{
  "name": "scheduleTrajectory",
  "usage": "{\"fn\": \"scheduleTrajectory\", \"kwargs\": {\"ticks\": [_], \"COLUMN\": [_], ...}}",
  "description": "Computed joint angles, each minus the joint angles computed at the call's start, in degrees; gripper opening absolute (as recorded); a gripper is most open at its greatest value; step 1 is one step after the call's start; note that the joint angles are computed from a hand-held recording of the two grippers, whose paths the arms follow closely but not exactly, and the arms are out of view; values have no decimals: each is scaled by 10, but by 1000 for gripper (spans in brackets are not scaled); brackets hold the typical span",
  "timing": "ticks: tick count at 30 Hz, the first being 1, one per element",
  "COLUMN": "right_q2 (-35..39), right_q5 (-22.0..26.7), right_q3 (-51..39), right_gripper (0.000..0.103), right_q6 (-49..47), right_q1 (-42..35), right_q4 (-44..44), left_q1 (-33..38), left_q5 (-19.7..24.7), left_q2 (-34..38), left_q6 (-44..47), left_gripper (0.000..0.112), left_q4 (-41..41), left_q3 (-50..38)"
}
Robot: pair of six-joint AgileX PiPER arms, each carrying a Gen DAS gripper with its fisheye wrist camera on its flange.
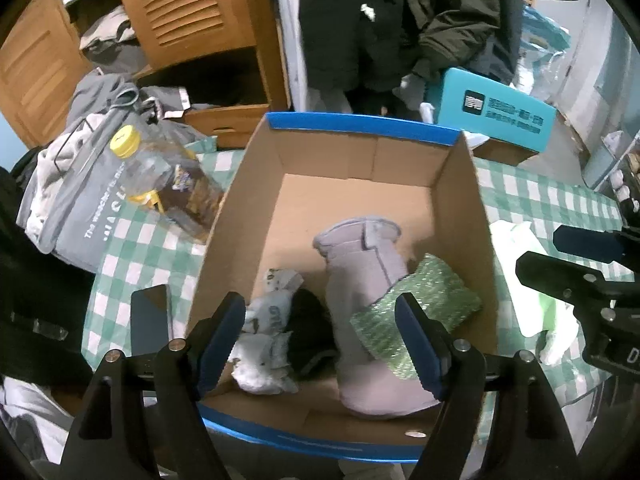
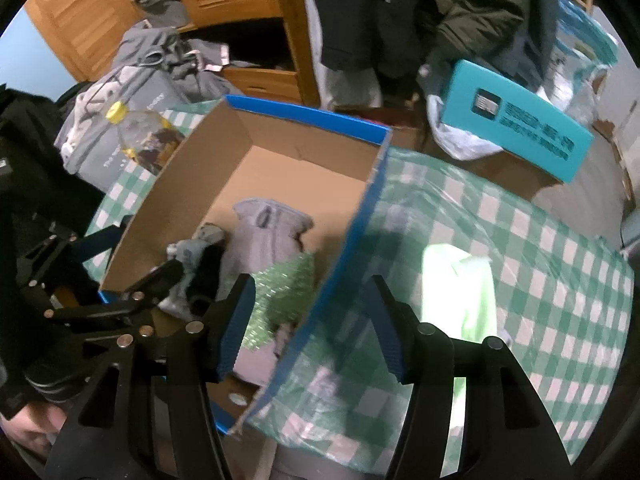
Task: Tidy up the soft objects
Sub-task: 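Lower the black sock and scrubber into the box and open both tools, then withdraw both tools from the box back toward the green foam pad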
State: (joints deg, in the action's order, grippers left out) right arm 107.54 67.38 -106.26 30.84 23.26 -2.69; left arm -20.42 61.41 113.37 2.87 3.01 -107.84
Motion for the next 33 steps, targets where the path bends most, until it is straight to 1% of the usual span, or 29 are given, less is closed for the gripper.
{"fn": "scheduleTrajectory", "kwargs": {"ticks": [11, 13, 15, 24, 28, 33], "right_q2": [-84, -99, -114, -180, -202, -225], "right_q5": [-30, -34, -39, -55, -57, -65], "right_q3": [106, 124, 143, 227, 259, 301], "right_gripper": [59, 60, 64, 66, 68, 69], "right_q6": [19, 21, 24, 26, 28, 20], "right_q1": [-27, -30, -34, -66, -82, -100], "right_q4": [-1, -2, -3, -2, 0, 6], "left_q1": [-41, -49, -60, -110, -137, -171], "left_q5": [1, 0, 1, 2, 7, 10], "left_q2": [-14, -16, -18, -24, -21, -21], "left_q6": [-5, -6, -10, -20, -26, -28], "left_gripper": [80, 80, 80, 80, 85, 85], "left_q4": [4, 7, 13, 33, 45, 57], "left_q3": [7, 9, 11, 18, 19, 23]}}
